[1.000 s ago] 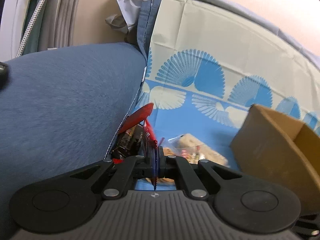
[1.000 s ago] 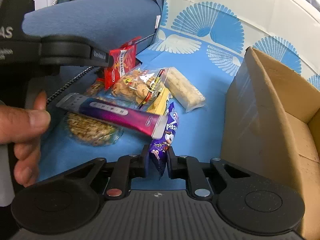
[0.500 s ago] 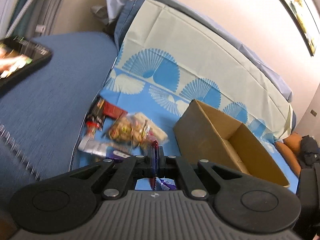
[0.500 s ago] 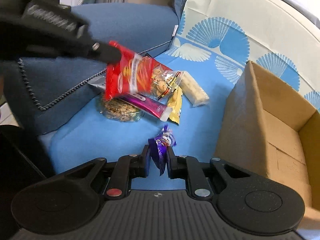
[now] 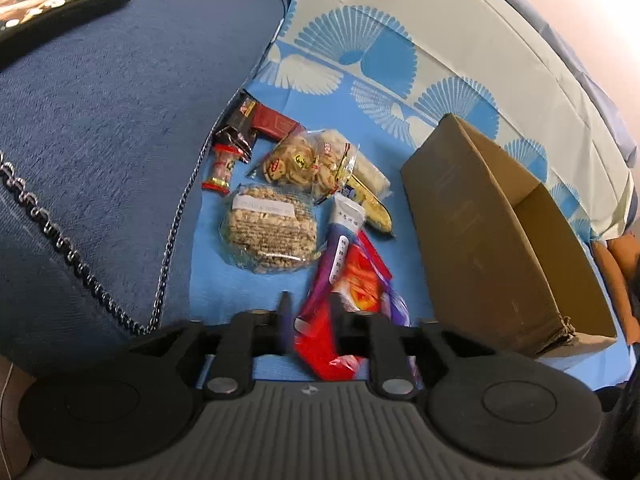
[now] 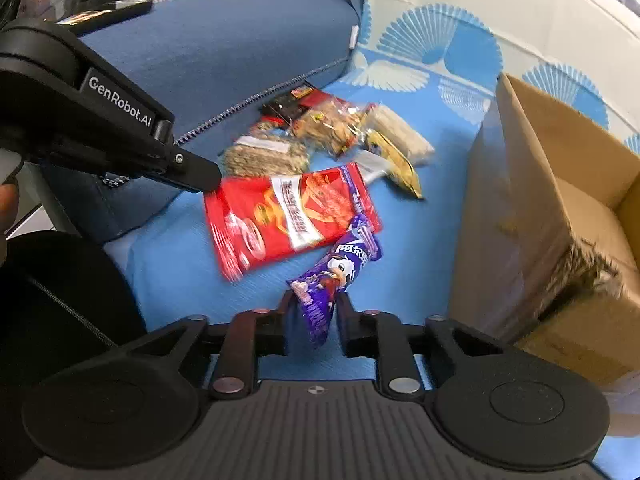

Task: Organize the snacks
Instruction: 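Grasp the purple candy bar with the right gripper while the left gripper approaches the red packet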

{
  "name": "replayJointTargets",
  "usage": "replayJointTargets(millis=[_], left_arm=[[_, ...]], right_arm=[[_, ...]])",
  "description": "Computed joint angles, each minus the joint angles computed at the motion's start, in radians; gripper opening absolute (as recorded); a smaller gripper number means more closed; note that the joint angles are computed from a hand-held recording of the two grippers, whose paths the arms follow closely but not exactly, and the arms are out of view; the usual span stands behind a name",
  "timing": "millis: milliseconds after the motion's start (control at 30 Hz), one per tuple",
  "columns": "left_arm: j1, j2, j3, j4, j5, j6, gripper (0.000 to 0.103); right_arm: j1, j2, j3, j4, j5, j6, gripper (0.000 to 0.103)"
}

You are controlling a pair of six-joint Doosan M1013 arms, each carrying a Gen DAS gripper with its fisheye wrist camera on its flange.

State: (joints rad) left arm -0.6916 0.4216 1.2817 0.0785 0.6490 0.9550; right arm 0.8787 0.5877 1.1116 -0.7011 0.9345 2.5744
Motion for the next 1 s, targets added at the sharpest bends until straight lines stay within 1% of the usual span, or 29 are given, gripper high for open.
replayJointTargets(millis=[33,67,100,200,333,433,500,567,600,633,667,700,733,800,867,933,1000], left_arm=[[-0.003,-0.002,0.005,0.025,-0.01,-0.015,0.039],[-0.005,-0.003,0.008,0.036,-0.018,-0.016,0.04],[-0.007,-0.002,0.008,0.033,-0.022,0.0,0.042],[-0.012,0.012,-0.011,0.016,-0.01,0.068,0.042],[-0.021,0.04,-0.043,-0.02,-0.006,0.195,0.042],[-0.03,0.066,-0.071,-0.017,0.016,0.249,0.042],[-0.039,0.085,-0.093,0.022,0.044,0.247,0.042],[-0.049,0.108,-0.125,0.061,0.097,0.246,0.041],[-0.051,0.115,-0.135,0.064,0.113,0.258,0.036],[-0.054,0.117,-0.138,0.073,0.122,0.266,0.019],[-0.056,0.118,-0.137,0.086,0.124,0.268,0.01],[-0.058,0.116,-0.133,0.103,0.119,0.265,0.006],[-0.058,0.108,-0.121,0.101,0.097,0.273,0.004],[-0.059,0.088,-0.093,0.113,0.05,0.262,0.003],[-0.061,0.062,-0.058,0.164,0.0,0.195,0.003],[-0.059,0.034,-0.024,0.216,-0.039,0.1,0.002],[-0.055,0.01,0.004,0.269,-0.051,-0.011,0.001]], right_arm=[[0.0,-0.002,0.004,-0.006,-0.004,0.014,0.044],[-0.001,-0.007,0.012,-0.02,-0.014,0.04,0.052],[-0.002,-0.011,0.02,-0.031,-0.023,0.063,0.056],[-0.009,-0.017,0.032,-0.038,-0.048,0.107,0.061],[-0.017,-0.009,0.026,-0.011,-0.049,0.109,0.061],[-0.022,0.003,0.014,0.022,-0.034,0.094,0.058],[-0.024,0.004,0.016,0.03,-0.033,0.103,0.05],[-0.027,-0.001,0.023,0.039,-0.046,0.121,0.042],[-0.029,-0.003,0.025,0.04,-0.048,0.128,0.04],[-0.028,-0.003,0.026,0.039,-0.047,0.134,0.039],[-0.029,-0.003,0.026,0.039,-0.045,0.137,0.036],[-0.03,-0.004,0.026,0.044,-0.045,0.136,0.034],[-0.031,-0.003,0.025,0.05,-0.045,0.134,0.033],[-0.031,0.0,0.022,0.045,-0.037,0.138,0.028],[-0.032,0.0,0.02,0.044,-0.04,0.144,0.023],[-0.03,-0.004,0.026,0.036,-0.048,0.153,0.022],[-0.026,-0.007,0.03,0.026,-0.054,0.15,0.021]])
